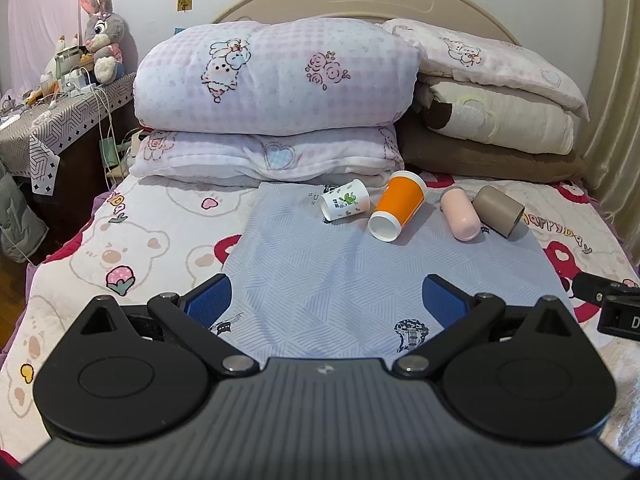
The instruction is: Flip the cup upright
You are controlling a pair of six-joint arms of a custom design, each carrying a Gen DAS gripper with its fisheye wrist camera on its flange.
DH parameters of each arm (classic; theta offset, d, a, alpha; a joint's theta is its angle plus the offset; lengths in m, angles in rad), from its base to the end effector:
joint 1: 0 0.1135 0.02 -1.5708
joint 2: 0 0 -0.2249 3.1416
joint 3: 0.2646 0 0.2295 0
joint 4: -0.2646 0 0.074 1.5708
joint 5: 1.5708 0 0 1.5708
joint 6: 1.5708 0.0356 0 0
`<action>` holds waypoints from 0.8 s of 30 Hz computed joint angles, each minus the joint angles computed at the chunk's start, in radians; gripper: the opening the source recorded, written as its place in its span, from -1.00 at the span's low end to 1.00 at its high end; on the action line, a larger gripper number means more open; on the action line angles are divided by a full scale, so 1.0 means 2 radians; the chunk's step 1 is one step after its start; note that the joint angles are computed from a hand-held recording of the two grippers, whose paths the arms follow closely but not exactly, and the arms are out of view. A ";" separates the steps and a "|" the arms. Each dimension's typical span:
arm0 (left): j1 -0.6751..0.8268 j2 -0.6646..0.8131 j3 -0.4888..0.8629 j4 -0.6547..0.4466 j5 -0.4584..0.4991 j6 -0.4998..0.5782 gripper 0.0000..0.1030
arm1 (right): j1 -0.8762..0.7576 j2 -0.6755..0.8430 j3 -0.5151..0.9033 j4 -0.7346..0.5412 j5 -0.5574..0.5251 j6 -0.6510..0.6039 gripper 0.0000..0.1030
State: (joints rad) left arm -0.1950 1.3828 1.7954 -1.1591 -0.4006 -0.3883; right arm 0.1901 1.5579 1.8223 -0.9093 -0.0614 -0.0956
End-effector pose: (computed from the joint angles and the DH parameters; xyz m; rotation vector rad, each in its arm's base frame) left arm 0.2334 -0.0320 0.4057 -0.4144 2.2124 0.1541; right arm 0.2969 0.0594 0.3884 -0.3492 2.1892 0.1202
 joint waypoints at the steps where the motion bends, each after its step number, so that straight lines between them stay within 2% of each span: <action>1: 0.000 0.000 0.000 -0.001 0.000 0.000 1.00 | 0.000 0.000 0.000 0.000 0.000 0.000 1.00; 9: 0.003 0.011 0.006 -0.008 -0.003 0.003 1.00 | -0.005 0.007 0.015 -0.004 0.001 -0.003 1.00; 24: 0.006 0.005 -0.012 -0.003 -0.008 0.007 1.00 | -0.009 -0.003 -0.002 0.005 0.000 -0.007 1.00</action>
State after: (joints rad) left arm -0.1833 1.3926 1.7710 -1.1650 -0.4158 -0.3752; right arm 0.1729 1.5518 1.8180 -0.8988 -0.0618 -0.1089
